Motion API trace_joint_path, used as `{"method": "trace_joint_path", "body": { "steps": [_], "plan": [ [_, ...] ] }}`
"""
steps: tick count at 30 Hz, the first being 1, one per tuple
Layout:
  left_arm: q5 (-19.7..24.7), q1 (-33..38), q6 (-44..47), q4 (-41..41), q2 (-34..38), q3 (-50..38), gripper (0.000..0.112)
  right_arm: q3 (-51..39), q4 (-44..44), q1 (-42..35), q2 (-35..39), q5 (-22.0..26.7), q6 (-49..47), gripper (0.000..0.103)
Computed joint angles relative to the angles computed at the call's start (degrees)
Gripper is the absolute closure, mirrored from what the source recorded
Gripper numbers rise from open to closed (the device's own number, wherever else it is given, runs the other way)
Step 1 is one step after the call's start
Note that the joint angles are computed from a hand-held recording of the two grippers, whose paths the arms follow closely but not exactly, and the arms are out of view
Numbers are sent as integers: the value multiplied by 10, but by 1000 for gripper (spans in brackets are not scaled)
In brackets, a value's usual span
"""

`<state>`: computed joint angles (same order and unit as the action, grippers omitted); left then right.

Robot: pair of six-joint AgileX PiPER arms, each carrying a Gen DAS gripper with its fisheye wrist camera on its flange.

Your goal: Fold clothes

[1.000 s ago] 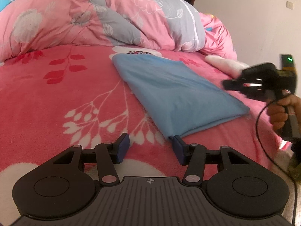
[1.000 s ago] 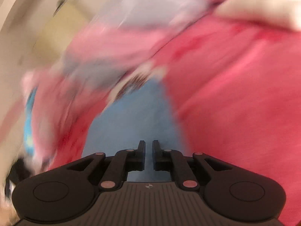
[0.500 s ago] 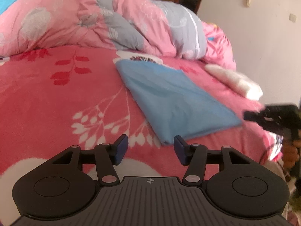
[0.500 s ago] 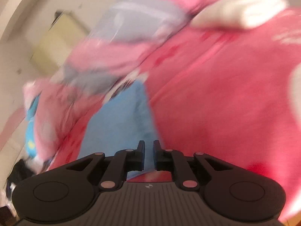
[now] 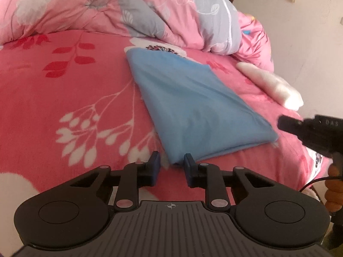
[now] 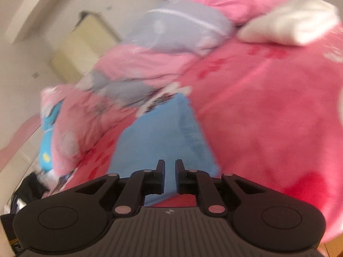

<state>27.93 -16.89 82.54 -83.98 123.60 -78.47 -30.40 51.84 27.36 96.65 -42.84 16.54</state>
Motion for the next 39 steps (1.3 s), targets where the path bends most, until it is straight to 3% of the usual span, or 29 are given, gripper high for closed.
{"method": "trace_joint_path", "body": {
  "steps": [3,6,12,14,18,21,25,30,34,35,37,39],
  "plan": [
    [-2,0,0,2,0,1,89,-56,-22,-12,32,49,-66,92],
    [1,3,6,0,1,2,88,-103,82,-4,67,92,-219,94],
    [27,21,16,-3,-5,6,86,-79,248,39,25,71,-354,93],
    [20,29,59,-45,-20,23,85,-80,294,51,8,60,-400,92],
    [20,36,147,-120,-38,34,83,-120,261,40,6,55,-442,92],
    [27,21,176,-127,-23,6,83,-176,237,-9,39,93,-475,92],
    [49,-1,228,-142,15,-25,83,-256,210,-98,90,189,-486,92],
    [61,-7,165,-91,64,-69,83,-344,188,-186,162,296,-502,93],
    [98,10,164,-94,80,-80,83,-357,105,-257,188,350,-391,102],
    [106,14,157,-88,84,-86,83,-354,128,-271,182,354,-403,102],
    [121,20,144,-81,91,-94,83,-348,228,-276,172,313,-495,98],
    [131,24,142,-83,95,-98,83,-357,285,-286,156,337,-559,97]
  ]
}}
